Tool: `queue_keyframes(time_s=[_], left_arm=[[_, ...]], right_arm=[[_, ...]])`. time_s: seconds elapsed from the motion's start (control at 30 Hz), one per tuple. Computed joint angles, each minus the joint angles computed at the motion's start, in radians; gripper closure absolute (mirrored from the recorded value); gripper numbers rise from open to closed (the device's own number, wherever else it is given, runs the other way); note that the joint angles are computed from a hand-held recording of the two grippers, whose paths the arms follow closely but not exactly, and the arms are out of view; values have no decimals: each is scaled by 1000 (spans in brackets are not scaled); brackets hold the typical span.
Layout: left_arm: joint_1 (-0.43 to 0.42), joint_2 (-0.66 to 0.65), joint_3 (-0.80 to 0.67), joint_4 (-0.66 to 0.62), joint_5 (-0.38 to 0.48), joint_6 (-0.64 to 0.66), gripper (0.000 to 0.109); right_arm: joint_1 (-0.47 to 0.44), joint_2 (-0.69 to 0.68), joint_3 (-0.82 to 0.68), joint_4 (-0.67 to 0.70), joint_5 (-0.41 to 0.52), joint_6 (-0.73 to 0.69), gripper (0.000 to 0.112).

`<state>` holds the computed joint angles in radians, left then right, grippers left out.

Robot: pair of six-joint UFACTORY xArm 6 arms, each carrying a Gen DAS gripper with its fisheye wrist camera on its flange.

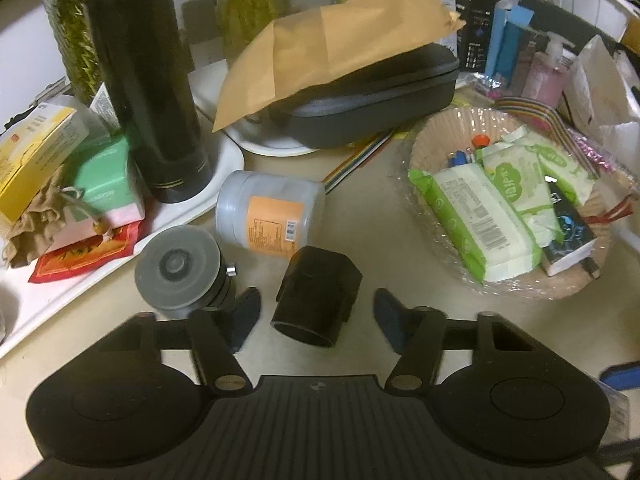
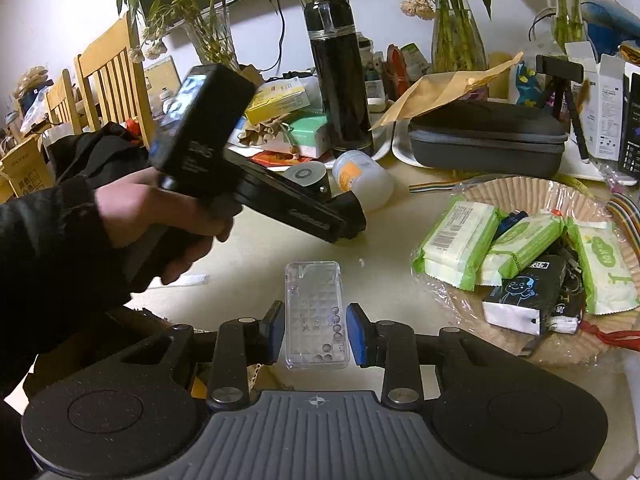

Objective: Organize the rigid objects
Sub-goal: 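Grasp the black cylindrical tube with the left gripper while the right holds the case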

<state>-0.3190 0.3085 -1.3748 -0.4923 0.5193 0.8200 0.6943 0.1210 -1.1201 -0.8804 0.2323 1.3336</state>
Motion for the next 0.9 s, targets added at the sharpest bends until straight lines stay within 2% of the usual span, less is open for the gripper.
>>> queue_keyframes(time_s=[0.13,0.27,0.53,0.73,0.9], left_arm=[[-1,-11,13,16,4,10,65],[-6,-59,69,17,-26,37,65],[12,-181,175,-79,-68,103,65],[34,-265,238,-121,-94,77,65],[62,-336,287,-190,-82,115,65]], right_arm=[[5,2,-1,11,6,-16,76],[6,1,-4,-7,17,7,76],[17,6,-20,-45,43,43,76],[26,19,-39,-63,61,62,76],[26,22,-46,-76,49,72,76]])
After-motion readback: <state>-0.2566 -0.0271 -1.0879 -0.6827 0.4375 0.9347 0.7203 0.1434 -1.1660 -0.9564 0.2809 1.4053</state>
